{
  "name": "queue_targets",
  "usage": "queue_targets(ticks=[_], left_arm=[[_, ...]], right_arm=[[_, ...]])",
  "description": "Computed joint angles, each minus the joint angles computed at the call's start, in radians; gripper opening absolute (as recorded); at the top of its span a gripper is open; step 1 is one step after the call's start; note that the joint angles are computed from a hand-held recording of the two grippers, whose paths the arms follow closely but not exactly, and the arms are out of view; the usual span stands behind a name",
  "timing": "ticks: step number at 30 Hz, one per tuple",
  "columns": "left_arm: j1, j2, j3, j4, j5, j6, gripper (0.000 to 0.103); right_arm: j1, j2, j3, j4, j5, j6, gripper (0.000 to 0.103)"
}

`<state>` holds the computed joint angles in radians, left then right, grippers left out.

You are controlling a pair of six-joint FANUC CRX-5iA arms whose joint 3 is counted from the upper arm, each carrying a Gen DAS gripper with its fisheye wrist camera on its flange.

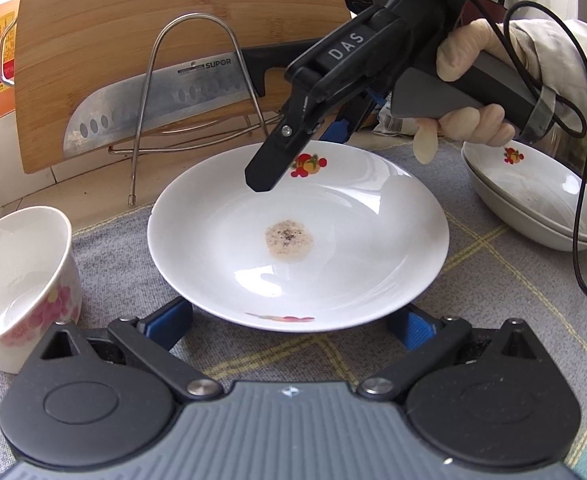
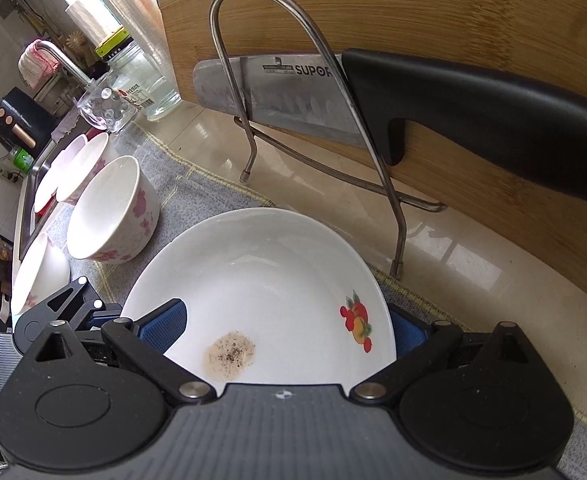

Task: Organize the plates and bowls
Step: 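Lift the stained plate with the right tool and carry it toward the plate stack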

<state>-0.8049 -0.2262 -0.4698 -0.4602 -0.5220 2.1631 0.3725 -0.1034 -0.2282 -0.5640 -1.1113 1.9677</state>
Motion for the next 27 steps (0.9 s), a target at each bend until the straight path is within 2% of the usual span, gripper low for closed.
queue_targets(ticks=[12,27], left_arm=[[0.022,-0.011,-0.024,0.035,0.036,-0.054,0.103],[0.029,-0.006,-0.019,0.063,0.038,-0.102,0.103]], right_arm=[[-0.009,0.02,0.024,-0.016,-0.04,0.018,0.103],[0.009,0.012,0.016,0.004,-0.025,0.002,0.103]])
